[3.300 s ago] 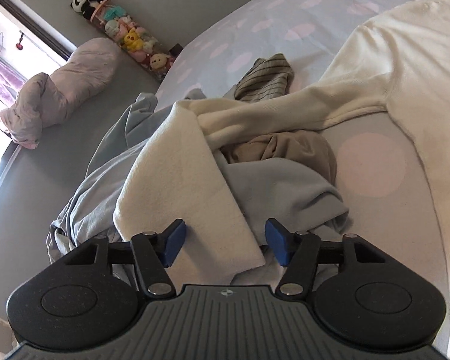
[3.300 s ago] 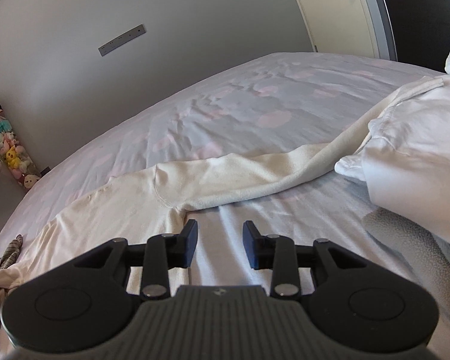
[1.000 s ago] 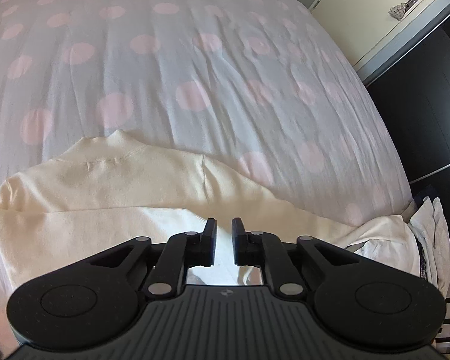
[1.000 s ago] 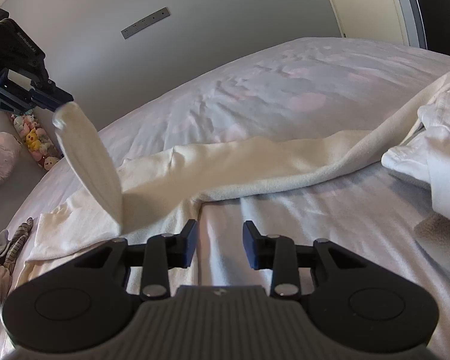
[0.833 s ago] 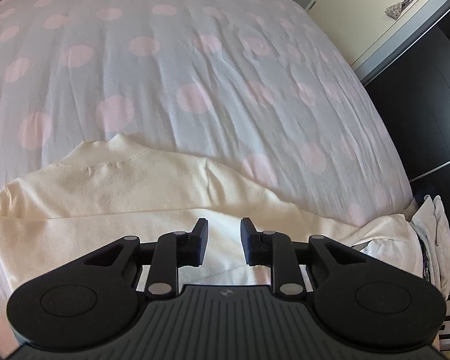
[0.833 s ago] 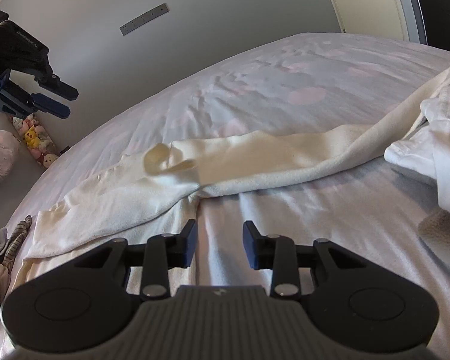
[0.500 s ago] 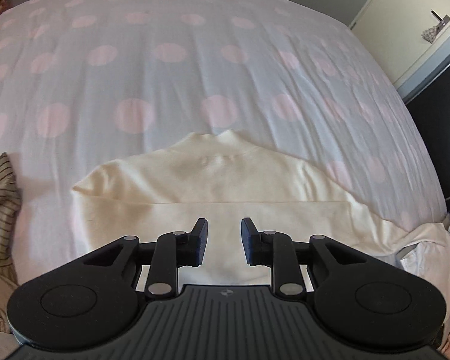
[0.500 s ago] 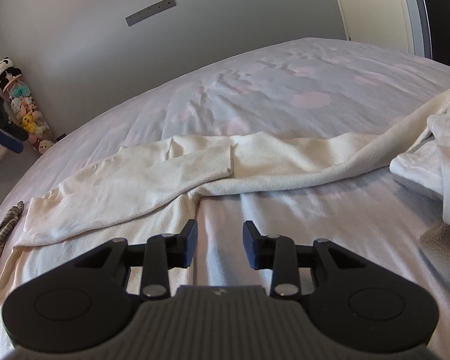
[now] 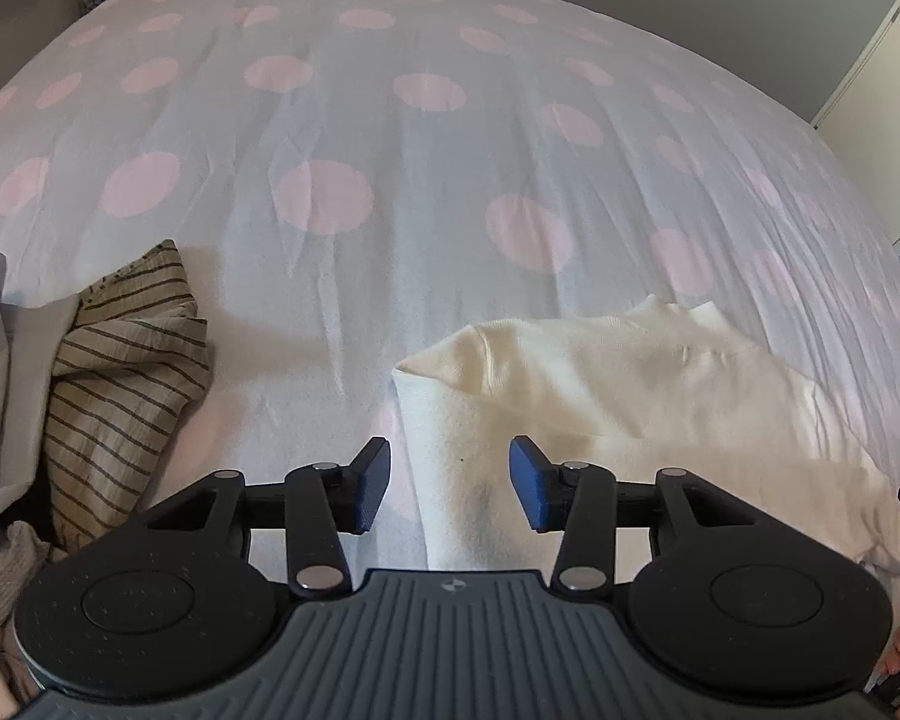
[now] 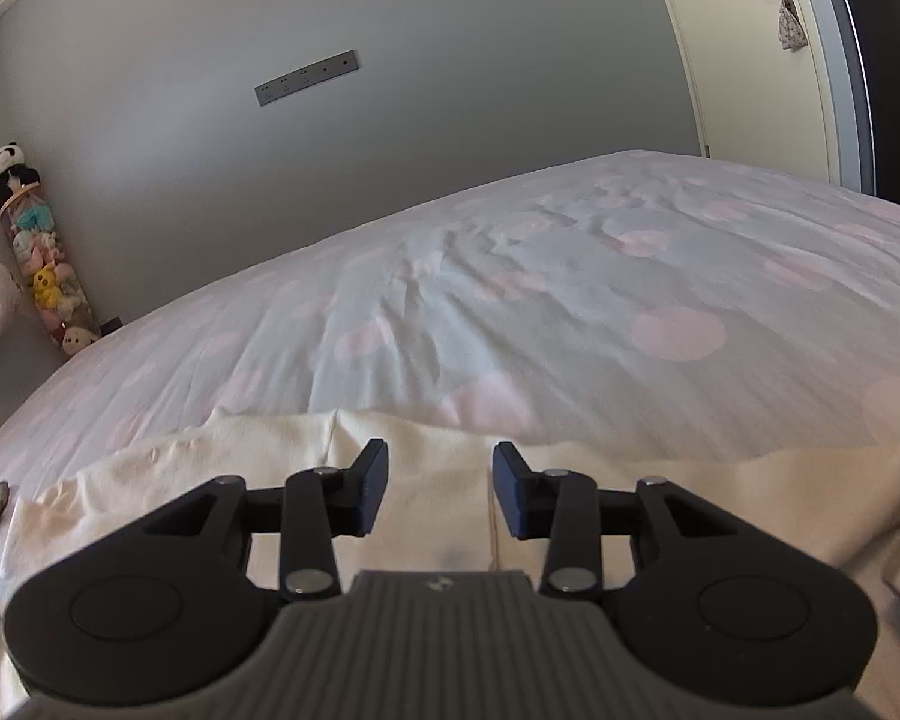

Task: Fold clothes

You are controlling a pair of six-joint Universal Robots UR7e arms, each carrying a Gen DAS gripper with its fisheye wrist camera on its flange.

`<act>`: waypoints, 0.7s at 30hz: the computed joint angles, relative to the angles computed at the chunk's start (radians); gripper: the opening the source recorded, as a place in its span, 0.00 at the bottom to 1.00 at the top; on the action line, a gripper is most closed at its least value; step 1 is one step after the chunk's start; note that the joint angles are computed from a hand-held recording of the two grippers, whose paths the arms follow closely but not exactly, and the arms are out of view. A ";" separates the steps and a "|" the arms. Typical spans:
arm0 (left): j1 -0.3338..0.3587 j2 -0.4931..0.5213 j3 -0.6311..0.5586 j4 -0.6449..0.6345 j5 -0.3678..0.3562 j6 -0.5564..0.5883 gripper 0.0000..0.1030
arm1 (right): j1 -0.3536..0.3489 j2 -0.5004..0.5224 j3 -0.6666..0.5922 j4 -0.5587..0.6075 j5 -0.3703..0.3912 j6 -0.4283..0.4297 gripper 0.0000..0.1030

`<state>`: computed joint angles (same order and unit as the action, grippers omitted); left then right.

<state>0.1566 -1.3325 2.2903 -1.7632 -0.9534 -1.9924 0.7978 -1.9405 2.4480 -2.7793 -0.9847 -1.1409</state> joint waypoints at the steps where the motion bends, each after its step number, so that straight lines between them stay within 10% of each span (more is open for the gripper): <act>1: 0.010 0.000 0.013 -0.027 0.010 0.006 0.44 | 0.017 0.028 -0.008 -0.021 -0.010 0.013 0.41; 11: 0.122 0.060 0.010 -0.113 0.019 0.035 0.48 | 0.122 0.185 -0.024 -0.182 -0.206 0.033 0.40; 14: 0.123 0.064 0.009 -0.097 0.017 -0.002 0.25 | 0.119 0.173 -0.001 -0.208 -0.195 -0.035 0.07; 21: 0.066 0.001 -0.002 0.037 0.037 -0.055 0.04 | 0.086 0.101 0.018 -0.141 -0.075 -0.095 0.03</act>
<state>0.2228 -1.3319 2.2885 -1.7265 -0.9162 -2.0479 0.8833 -1.8394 2.4661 -2.9205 -1.0598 -1.2363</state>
